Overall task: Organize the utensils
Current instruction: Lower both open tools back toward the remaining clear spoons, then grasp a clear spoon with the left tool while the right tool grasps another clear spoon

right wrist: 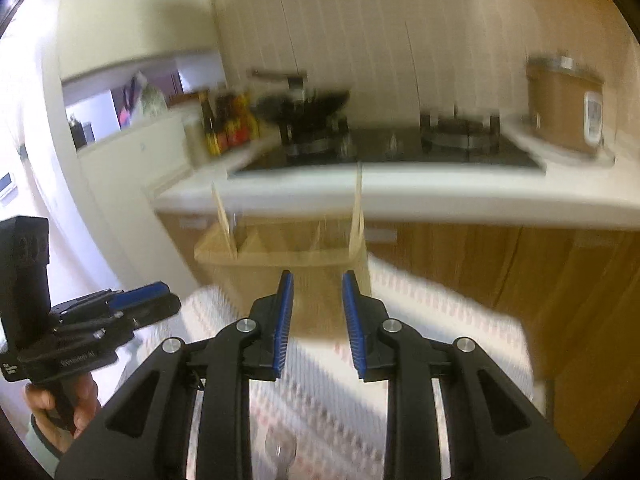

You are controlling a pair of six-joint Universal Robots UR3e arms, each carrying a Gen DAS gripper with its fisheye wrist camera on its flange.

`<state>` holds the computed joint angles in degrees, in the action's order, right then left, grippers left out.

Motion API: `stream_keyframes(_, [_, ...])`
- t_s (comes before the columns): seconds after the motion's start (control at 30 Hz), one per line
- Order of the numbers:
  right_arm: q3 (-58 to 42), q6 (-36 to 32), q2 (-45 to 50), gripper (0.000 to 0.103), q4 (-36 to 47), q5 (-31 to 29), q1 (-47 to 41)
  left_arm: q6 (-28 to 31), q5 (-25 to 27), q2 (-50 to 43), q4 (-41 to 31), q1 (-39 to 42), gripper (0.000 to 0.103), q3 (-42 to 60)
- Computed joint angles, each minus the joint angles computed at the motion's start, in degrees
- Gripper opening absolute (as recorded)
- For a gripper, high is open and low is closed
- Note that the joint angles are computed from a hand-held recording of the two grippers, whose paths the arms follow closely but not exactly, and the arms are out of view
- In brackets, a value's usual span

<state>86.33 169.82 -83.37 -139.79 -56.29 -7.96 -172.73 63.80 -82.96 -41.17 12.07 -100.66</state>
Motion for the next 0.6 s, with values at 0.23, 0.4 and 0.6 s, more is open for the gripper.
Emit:
stream_keyframes(0.23, [-4.9, -11.0, 4.8, 0.023, 27.2, -3.6, 3.5, 4.8, -3.1, -1.1, -19.9, 2.9, 0.037, -2.2])
stream_keyframes(0.4, [-2.4, -13.7, 5.0, 0.023, 29.7, -8.0, 7.0, 8.6, -9.3, -1.6, -26.8, 7.1, 0.037, -5.6])
stream_keyframes(0.6, [2.3, -12.4, 4.3, 0.023, 24.9, -11.6, 10.4, 6.9, -9.7, -1.5, -24.0, 6.4, 0.037, -9.0])
